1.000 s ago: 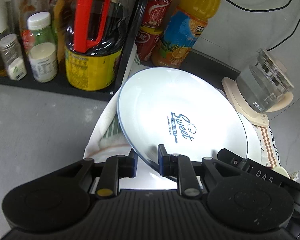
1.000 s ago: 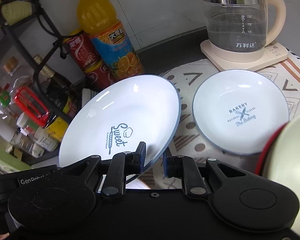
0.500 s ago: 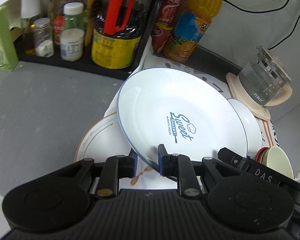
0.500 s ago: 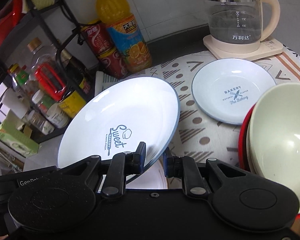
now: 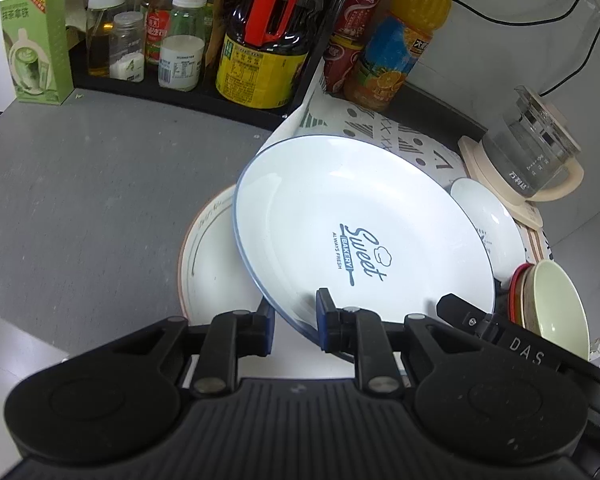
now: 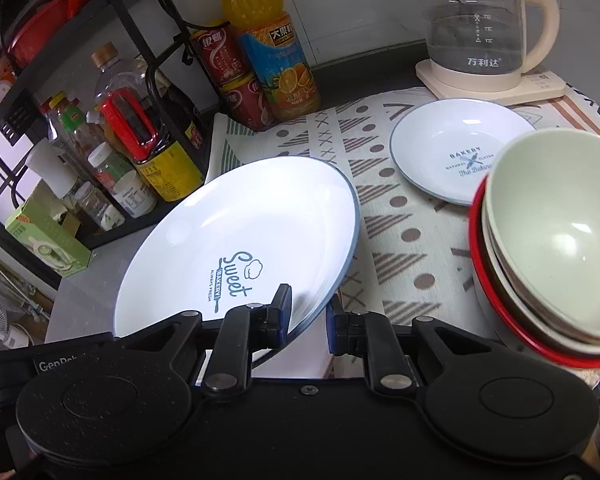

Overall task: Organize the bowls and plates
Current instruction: 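Carry the 'Sweet' plate with both grippers onto the brown-rimmed white plate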

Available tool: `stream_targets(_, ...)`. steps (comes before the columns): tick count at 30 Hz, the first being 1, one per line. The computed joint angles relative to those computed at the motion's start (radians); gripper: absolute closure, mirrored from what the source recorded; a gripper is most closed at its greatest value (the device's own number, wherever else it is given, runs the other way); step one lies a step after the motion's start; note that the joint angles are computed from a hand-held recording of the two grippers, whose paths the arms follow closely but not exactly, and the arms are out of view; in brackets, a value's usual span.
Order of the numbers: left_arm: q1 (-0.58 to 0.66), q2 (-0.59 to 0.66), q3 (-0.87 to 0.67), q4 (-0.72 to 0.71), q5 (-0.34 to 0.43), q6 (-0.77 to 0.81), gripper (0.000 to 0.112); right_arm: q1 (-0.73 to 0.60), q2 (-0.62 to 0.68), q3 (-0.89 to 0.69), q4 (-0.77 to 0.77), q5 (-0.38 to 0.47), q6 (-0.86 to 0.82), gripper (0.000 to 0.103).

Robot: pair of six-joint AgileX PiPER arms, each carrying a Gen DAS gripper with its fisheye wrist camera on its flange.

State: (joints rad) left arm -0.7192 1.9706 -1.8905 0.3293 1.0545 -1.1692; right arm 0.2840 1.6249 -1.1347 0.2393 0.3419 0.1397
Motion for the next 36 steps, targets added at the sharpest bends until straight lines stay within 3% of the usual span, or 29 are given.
stream_targets(14, -0.03, -0.064, 0.128, -0.001, -0.029, -0.09, 0.093, 0.029, -0.034, 0.079, -0.051, -0.013, 0.025, 0.086)
stream_targets(28, 0.001, -0.064, 0.15, -0.09, -0.05, -0.032, 0.091, 0.05, -0.013, 0.069, -0.185, 0.001, 0.15, 0.086)
stream_targets(32, 0.026, -0.051, 0.125, -0.144, -0.033, 0.024, 0.09, 0.055, 0.007, 0.046, -0.226, 0.014, 0.197, 0.089)
stream_targets(36, 0.046, -0.022, 0.046, -0.185, 0.043, 0.083, 0.089, 0.061, 0.03, 0.02, -0.244, 0.028, 0.226, 0.09)
